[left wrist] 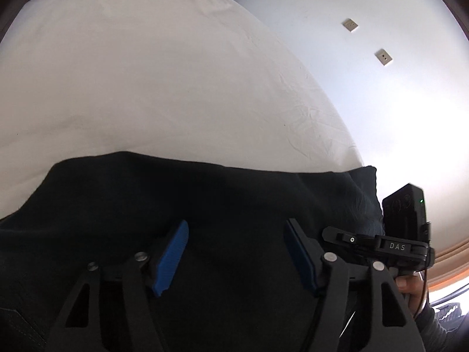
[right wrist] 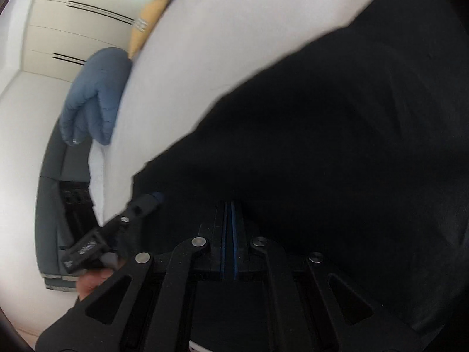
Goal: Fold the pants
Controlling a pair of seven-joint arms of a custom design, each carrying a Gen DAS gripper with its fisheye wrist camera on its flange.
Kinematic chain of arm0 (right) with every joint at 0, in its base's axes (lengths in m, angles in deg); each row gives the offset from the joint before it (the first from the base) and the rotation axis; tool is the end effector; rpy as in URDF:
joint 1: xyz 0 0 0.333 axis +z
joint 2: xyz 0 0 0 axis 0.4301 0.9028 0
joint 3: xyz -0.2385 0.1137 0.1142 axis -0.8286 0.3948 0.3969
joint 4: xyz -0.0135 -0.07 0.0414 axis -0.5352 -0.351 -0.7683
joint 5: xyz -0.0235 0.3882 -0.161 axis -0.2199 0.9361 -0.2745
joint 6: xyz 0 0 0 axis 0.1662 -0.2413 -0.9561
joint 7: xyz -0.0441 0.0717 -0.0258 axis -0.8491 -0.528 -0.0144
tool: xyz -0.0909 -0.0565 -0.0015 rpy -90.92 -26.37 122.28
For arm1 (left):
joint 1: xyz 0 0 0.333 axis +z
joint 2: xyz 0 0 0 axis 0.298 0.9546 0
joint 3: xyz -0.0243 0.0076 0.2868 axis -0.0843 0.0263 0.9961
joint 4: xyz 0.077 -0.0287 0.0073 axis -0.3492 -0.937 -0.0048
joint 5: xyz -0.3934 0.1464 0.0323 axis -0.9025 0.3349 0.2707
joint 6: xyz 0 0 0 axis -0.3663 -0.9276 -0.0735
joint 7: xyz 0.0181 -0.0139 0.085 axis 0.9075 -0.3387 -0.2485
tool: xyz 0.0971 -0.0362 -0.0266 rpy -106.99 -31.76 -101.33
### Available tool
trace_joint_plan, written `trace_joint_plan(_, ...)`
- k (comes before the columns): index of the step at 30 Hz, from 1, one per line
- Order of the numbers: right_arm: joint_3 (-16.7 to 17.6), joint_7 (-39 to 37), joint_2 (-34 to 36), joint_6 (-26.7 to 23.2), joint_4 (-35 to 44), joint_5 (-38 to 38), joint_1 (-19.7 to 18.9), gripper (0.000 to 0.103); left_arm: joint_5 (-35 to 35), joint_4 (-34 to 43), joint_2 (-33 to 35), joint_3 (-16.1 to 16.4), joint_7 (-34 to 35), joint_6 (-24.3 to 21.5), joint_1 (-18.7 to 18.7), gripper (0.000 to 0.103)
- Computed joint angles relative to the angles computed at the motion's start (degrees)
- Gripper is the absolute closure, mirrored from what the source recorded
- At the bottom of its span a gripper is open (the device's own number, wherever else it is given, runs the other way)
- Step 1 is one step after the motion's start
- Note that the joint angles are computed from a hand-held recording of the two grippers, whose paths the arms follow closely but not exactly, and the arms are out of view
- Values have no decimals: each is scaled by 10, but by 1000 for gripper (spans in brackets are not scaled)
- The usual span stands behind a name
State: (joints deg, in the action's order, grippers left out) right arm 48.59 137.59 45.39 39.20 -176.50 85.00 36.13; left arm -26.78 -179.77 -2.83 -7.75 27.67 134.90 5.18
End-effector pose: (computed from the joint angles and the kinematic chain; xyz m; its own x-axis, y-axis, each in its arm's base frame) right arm 0.5062 0.0548 0.6491 -0.0535 -0.6915 -0.7204 -0.9489 0.2599 -0.1790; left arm 0.5448 -0.2431 0.5791 -0.0835 -0.8322 0.5482 -0.9141 -0.1551 -0.3746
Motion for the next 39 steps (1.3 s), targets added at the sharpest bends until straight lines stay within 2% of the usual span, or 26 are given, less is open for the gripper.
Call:
trace_joint_plan(3,-4,13,-38,55,-40,-31,-21,103,6,-12,-10,8,0,5,10,56)
trace_joint_plan(5,-13,41,-53,90,-57,-58,-43,103,-6,-36,-25,15,-3,19,16,61)
trace_joint_plan(8,-9,112,-70,107,-52,-133,-76,103,18,-65,-51,16,-47,42,30,61)
trace_joint_plan(9,1,137,-76,103,-43,-173,-85,103,38,-75,-65,13,-70,47,37,57)
trace_joint_plan(10,3,145,-68,109,-29,-188,-81,96,59,-85,-79,9,-89,55,43,55)
trace_joint_plan(11,-4,137,-77,124,-33,-165,-62,96,72,-94,-90,7,-103,62,46,44)
trace_joint_plan(12,-19,110,-82,140,-39,-116,-28,96,73,-113,-113,7,-113,76,46,37)
trace_joint_plan(14,-39,40,-72,156,-38,-10,47,96,32,-139,-139,22,-95,106,25,36)
trace_joint_plan(16,-48,-26,-39,152,-29,108,112,96,-23,-167,-160,34,-70,137,-3,33)
trace_joint_plan(19,-15,-28,25,134,-6,175,138,96,-99,-208,-177,45,-49,179,-41,31)
trace_joint_plan(20,-1,-23,53,125,8,179,141,96,-88,-219,-180,36,-70,176,-32,31)
trace_joint_plan(21,15,-12,70,125,16,157,140,96,-76,-235,-185,27,-93,174,-22,36)
trace_joint_plan(22,43,8,83,124,22,105,118,98,-84,-249,-190,29,-91,190,-27,40)
trace_joint_plan(23,55,21,88,137,16,93,117,103,-90,-263,-198,32,-88,207,-30,49)
trace_joint_plan(24,48,29,85,153,4,121,119,103,-94,-270,-202,38,-88,208,-32,57)
trace_joint_plan(25,53,28,85,176,-8,141,107,103,-93,-273,-207,43,-88,201,-32,60)
trace_joint_plan(28,53,53,32,239,-62,85,69,103,-77,-283,-220,44,-76,188,-32,61)
trace_joint_plan(30,26,61,-11,261,-103,81,44,103,-68,-301,-242,41,-77,186,-29,61)
trace_joint_plan(31,9,69,-37,263,-121,55,23,103,-67,-310,-251,40,-79,188,-30,61)
trace_joint_plan(34,-10,99,-91,298,-162,-16,-16,103,-65,-342,-284,39,-86,198,-33,62)
trace_joint_plan(35,-30,86,-95,283,-156,-23,-32,103,-57,-348,-293,35,-91,196,-30,62)
trace_joint_plan(36,-30,109,-109,281,-157,-69,-44,103,-40,-353,-303,23,-107,189,-20,62)
trace_joint_plan(38,-6,165,-133,262,-156,-154,-81,103,-18,-360,-318,12,-131,179,-13,62)
trace_joint_plan(39,-7,185,-146,251,-160,-168,-82,97,-8,-365,-328,4,-145,178,-10,62)
